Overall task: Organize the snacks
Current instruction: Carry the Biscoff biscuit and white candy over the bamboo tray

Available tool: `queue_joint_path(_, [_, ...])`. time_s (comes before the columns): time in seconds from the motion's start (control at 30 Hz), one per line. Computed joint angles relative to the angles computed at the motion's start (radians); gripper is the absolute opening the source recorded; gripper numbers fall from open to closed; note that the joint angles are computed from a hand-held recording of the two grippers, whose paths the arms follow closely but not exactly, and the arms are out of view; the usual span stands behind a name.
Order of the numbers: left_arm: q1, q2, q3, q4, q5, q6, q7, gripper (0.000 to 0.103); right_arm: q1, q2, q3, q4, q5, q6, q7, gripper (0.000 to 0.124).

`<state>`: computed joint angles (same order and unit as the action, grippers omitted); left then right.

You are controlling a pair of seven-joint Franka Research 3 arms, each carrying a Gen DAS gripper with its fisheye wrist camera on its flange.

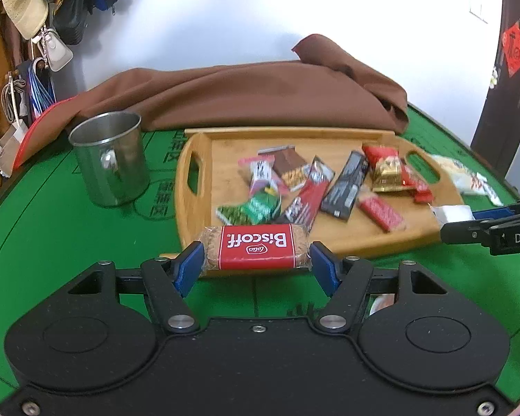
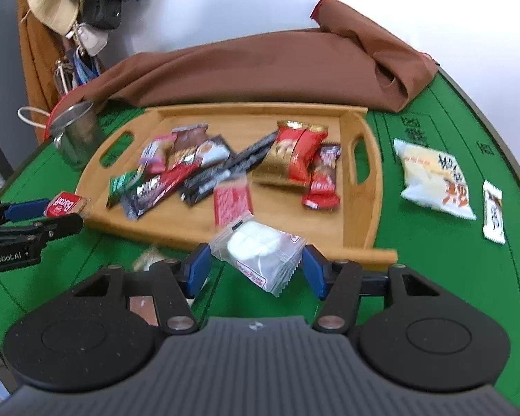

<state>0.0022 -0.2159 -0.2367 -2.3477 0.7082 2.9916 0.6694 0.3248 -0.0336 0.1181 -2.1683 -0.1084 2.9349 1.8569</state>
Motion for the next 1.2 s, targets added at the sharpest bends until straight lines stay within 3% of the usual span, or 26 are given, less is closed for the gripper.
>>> queue_joint_path(0.23, [-0.052, 0.091, 0.051, 0.116, -0.148, -0.047, 0.115, 0.064, 0.009, 0.075, -0.019, 0.142, -0.117, -0.072, 0.09, 0.061])
queue_joint_path(0.43, [-0.066, 0.183, 0.073, 0.23, -0.209, -0.094, 0.165, 0.064, 0.043, 0.182, -0.041, 0.31, -0.047, -0.163, 0.036, 0.061])
queue_joint_path(0.73, [-0.093, 0.366, 0.091, 0.463, -0.274, -0.225, 0.249, 0.064, 0.121, 0.395, -0.11, 0.632, -0.09, -0.342, 0.057, 0.061])
queue_joint_path(1.03, [-0.11, 0.555, 0.111, 0.718, -0.343, -0.336, 0.322, 0.064, 0.132, 0.568, -0.125, 0.875, -0.042, -0.451, -0.03, 0.061])
queue_joint_path(1.2, [-0.109, 0.633, 0.113, 0.815, -0.371, -0.352, 0.352, 0.064, 0.132, 0.648, -0.129, 0.978, -0.006, -0.484, -0.075, 0.061])
